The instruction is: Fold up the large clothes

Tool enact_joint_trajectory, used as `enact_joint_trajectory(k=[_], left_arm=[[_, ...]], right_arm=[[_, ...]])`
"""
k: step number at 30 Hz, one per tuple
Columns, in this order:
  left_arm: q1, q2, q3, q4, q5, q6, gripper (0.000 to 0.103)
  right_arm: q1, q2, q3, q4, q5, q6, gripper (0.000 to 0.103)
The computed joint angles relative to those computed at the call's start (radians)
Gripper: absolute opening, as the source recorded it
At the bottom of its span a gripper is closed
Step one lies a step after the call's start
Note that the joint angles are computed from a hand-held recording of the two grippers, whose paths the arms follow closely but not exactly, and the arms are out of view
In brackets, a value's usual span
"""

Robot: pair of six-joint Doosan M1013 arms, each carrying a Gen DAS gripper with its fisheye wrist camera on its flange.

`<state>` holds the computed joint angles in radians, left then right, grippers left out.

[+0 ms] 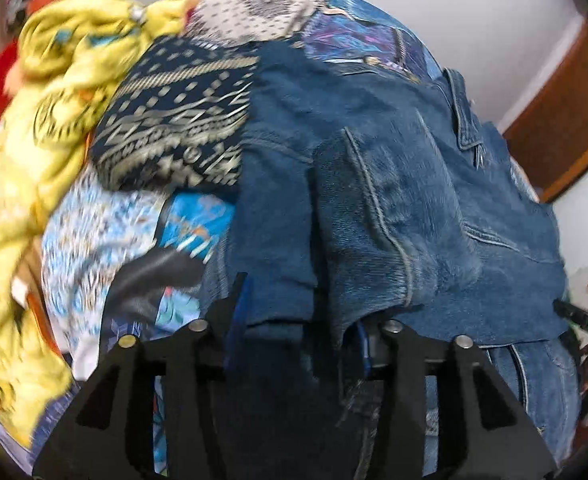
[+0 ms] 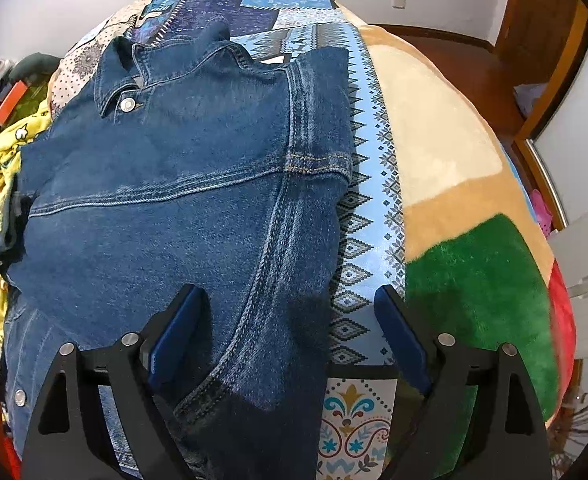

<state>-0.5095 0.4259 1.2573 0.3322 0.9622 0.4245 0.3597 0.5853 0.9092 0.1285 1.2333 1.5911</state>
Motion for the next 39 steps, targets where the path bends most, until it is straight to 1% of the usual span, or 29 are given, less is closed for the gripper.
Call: enact_joint_trajectory(k=[2, 5, 6, 8, 9, 13, 15, 20, 22, 24, 26, 29, 32, 34, 36, 37, 38, 39], left_arm=[[-0.003, -0.010, 0.017, 0.000, -0.005, -0.016, 0.045], [-0.018, -0.021, 0.021, 0.032, 0.013, -0.033, 0.045], [-0.021, -0.021, 0.016, 0.028, 0.034, -0.024, 0.045], [-0.031, -0.003, -0.017, 0.040, 0.148, -0.006, 0.047], [-0.032, 0.001, -0.026, 0.036, 0.180, 0.019, 0.047], [-0.028, -0.026, -0.018, 0.027, 0.180, 0.068, 0.048], [-0.024, -0.040, -0.029, 0.053, 0.180, 0.076, 0.054], [-0.003, -0.036, -0.100, 0.150, 0.180, 0.089, 0.076], [0.019, -0.022, -0.136, 0.153, 0.166, 0.114, 0.083], [0.043, 0.001, -0.174, 0.141, 0.152, 0.151, 0.086], [0.066, 0.026, -0.205, 0.120, 0.159, 0.186, 0.087], [0.106, 0.072, -0.247, 0.038, 0.165, 0.229, 0.087], [0.137, 0.119, -0.281, -0.049, 0.179, 0.252, 0.087], [0.154, 0.140, -0.285, -0.119, 0.155, 0.279, 0.086], [0.167, 0.157, -0.287, -0.178, 0.124, 0.307, 0.083], [0.171, 0.163, -0.286, -0.198, 0.107, 0.320, 0.079], [0.177, 0.169, -0.285, -0.229, 0.084, 0.340, 0.073], [0.180, 0.171, -0.281, -0.250, 0.064, 0.348, 0.069]], right_arm=[[0.000, -0.001, 0.003, -0.002, -0.002, 0.007, 0.089], [0.001, -0.006, 0.008, -0.009, -0.006, 0.010, 0.090], [0.002, -0.006, 0.009, -0.010, -0.007, 0.010, 0.090], [0.003, -0.004, 0.003, -0.012, -0.003, 0.009, 0.090], [0.002, -0.003, 0.000, -0.009, 0.002, 0.008, 0.090], [0.001, 0.000, -0.017, 0.005, 0.013, -0.018, 0.090], [0.003, 0.000, -0.027, 0.001, 0.001, -0.042, 0.090], [-0.005, 0.022, -0.093, 0.030, -0.035, -0.047, 0.090], [-0.008, 0.038, -0.126, 0.031, -0.047, -0.035, 0.090], [-0.010, 0.058, -0.160, 0.036, -0.055, -0.026, 0.090], [-0.011, 0.087, -0.207, 0.037, -0.049, -0.011, 0.090], [-0.011, 0.120, -0.249, 0.042, -0.035, 0.010, 0.090], [-0.017, 0.161, -0.301, 0.053, 0.004, 0.025, 0.090], [-0.021, 0.197, -0.348, 0.059, 0.037, 0.035, 0.089], [-0.024, 0.223, -0.382, 0.069, 0.062, 0.042, 0.087], [-0.026, 0.237, -0.404, 0.078, 0.079, 0.043, 0.086], [-0.028, 0.249, -0.420, 0.084, 0.091, 0.044, 0.084], [-0.030, 0.259, -0.435, 0.093, 0.102, 0.043, 0.078]])
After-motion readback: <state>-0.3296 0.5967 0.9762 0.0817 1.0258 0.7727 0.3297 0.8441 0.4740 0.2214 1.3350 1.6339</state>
